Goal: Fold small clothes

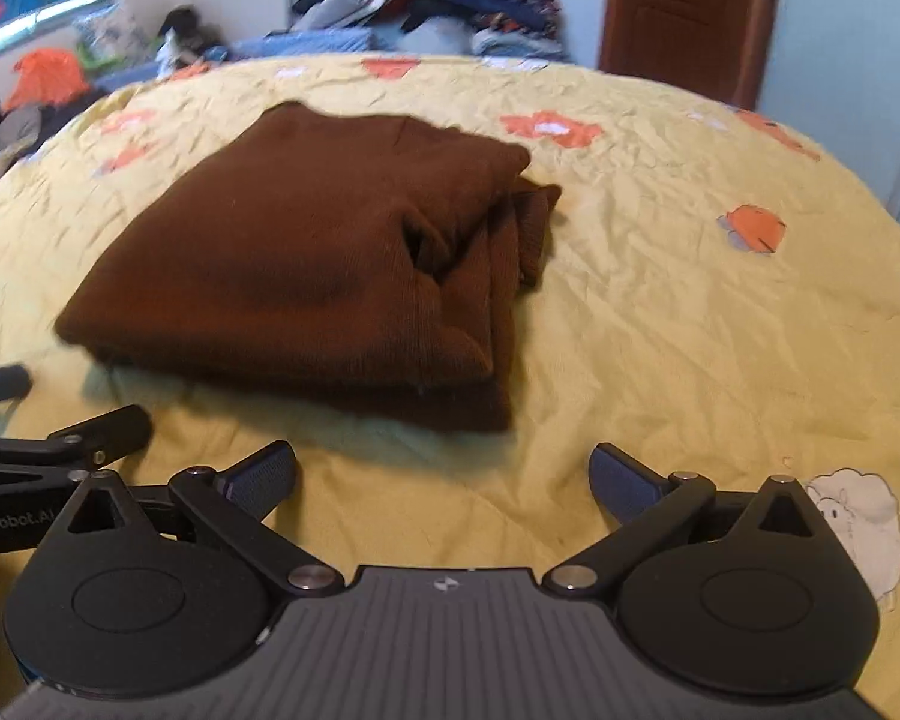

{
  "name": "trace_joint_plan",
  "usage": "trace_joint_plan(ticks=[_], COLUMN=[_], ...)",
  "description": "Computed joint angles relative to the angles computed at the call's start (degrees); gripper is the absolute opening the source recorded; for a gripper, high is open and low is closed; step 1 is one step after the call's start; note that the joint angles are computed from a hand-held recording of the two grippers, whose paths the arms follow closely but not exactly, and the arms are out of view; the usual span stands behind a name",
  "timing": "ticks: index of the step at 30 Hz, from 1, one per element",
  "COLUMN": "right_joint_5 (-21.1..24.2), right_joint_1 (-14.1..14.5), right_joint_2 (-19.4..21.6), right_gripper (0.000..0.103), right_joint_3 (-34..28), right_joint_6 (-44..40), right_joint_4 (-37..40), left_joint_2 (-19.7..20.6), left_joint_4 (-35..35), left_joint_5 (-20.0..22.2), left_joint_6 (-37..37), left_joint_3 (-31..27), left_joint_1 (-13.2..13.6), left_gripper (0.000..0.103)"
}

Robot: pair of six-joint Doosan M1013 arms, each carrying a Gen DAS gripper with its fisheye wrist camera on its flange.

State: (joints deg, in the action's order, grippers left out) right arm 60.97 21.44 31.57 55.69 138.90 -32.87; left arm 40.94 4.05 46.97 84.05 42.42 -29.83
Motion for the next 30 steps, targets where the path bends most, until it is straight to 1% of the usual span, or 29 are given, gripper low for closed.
trace_joint_plan(ticks=[2,4,5,18,30], right_joint_5=[1.10,0.93,1.61,1.26,1.30], right_joint_1=[0.55,1.31,1.44,1.34,1.40], right_joint_2=[0.91,1.17,1.45,1.22,1.19], right_gripper=[0.103,0.103,0.103,0.103,0.103], right_joint_3=[-0.83,-0.13,-0.54,-0.24,-0.17], right_joint_6=[4.11,8.83,9.08,9.26,9.37], right_joint_4=[-3.22,-7.56,-7.97,-8.03,-8.15], left_joint_2=[0.21,0.10,-0.03,0.37,0.34], left_joint_4=[0.04,0.00,-0.15,0.04,0.37], left_joint_5=[-0.02,-0.45,-0.71,0.14,-0.11], left_joint_6=[0.12,0.25,0.38,0.33,0.01], left_joint_3=[-0.28,0.07,0.35,-0.59,-0.50], left_joint_1=[-0.02,-0.02,0.00,-0.07,-0.14], left_gripper=[0.103,0.103,0.103,0.103,0.103])
